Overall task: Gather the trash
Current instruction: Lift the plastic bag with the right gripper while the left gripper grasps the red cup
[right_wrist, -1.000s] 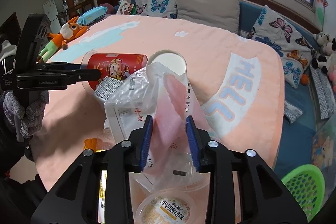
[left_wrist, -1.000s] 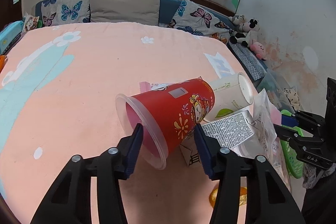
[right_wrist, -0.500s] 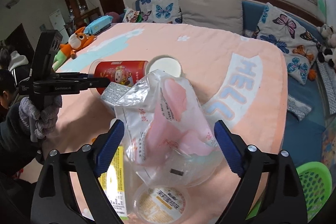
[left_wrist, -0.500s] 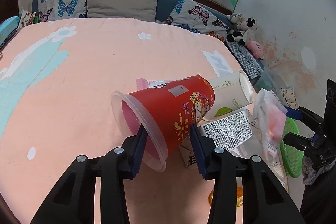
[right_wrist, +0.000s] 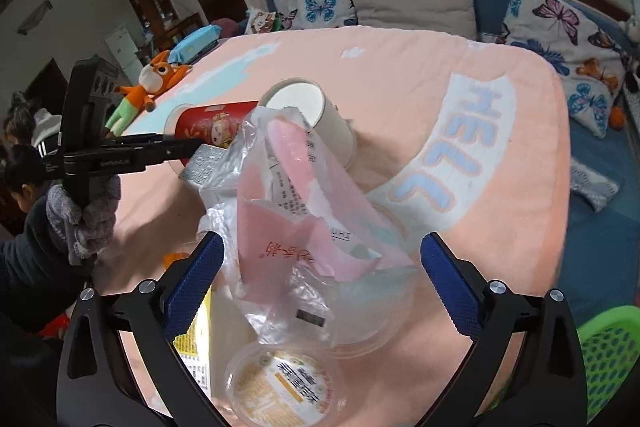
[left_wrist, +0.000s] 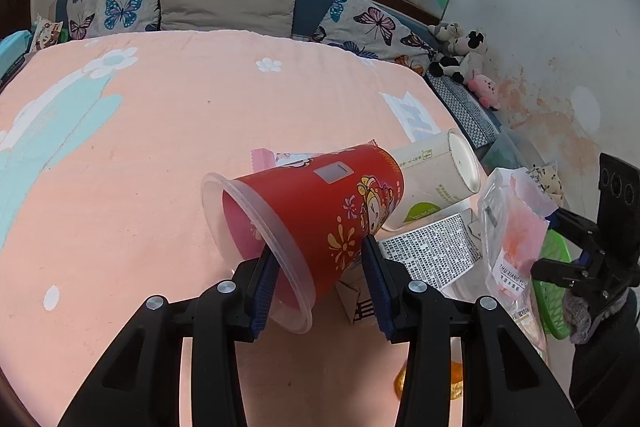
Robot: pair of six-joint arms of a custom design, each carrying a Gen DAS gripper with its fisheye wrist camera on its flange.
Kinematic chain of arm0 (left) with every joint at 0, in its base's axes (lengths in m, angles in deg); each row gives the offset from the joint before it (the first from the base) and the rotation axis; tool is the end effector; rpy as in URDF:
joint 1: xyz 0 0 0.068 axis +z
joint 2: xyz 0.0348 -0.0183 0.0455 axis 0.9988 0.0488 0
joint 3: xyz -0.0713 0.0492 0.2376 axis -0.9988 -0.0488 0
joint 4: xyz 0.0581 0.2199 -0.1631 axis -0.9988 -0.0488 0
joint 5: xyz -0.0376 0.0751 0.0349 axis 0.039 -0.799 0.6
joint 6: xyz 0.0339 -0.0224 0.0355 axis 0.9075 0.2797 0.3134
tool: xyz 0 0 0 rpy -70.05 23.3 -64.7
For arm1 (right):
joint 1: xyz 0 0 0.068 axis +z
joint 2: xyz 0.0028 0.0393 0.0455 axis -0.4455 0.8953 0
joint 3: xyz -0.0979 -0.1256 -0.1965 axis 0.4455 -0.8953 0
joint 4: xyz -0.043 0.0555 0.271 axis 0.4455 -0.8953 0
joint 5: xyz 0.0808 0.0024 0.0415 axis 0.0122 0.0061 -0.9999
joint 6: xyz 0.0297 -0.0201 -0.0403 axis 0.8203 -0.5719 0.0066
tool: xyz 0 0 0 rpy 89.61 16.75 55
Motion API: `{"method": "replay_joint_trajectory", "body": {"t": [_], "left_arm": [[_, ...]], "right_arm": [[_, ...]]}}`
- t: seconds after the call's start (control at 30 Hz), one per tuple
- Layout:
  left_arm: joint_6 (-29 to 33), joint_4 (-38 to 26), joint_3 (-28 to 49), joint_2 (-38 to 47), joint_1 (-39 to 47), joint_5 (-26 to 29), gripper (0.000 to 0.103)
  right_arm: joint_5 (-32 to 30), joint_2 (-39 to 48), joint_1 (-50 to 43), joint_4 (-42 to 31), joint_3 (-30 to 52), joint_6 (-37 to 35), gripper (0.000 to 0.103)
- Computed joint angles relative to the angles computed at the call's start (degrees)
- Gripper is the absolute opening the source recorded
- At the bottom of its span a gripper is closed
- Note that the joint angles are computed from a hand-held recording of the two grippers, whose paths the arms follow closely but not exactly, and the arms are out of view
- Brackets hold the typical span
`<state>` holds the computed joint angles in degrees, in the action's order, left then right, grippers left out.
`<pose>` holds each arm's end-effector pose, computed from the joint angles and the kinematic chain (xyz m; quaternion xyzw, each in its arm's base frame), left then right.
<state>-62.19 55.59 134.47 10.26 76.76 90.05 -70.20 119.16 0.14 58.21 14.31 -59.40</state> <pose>0.3230 -0.0739 0.1834 0.1603 0.9182 -0.2133 0.2927 0.2298 0.1213 0.2002 -0.1369 0.9142 0.1947 0.3280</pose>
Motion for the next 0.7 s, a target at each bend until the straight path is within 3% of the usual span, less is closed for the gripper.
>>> {"method": "replay_joint_trajectory", "body": {"t": [0.17,0.33,0.37,0.53,0.7], "left_arm": [[-0.43,0.15,0.39,0.54,-0.17,0.4,0.041],[-0.77,0.6,0.4,0.94,-0.09,1.21,0.04],[-0.77,0.65,0.32,0.89,0.04,1.82,0.034],[-1.2,1.12,-0.2,0.22,0.51,4.64,0.024],[-1.01,1.51,-1.35,-1.9,0.45,6.45,0.006]], "right_arm": [[2.88,0.19,2.67,-1.25,0.56,0.97,0.066],[8.97,-0.73,6.25,-2.62,0.72,2.57,0.048],[9.93,-1.16,7.07,-2.72,0.67,2.93,0.045],[16.66,-3.88,11.44,-4.62,0.94,4.94,0.037],[22.02,-6.7,15.02,-6.74,1.1,7.49,0.034]]}}
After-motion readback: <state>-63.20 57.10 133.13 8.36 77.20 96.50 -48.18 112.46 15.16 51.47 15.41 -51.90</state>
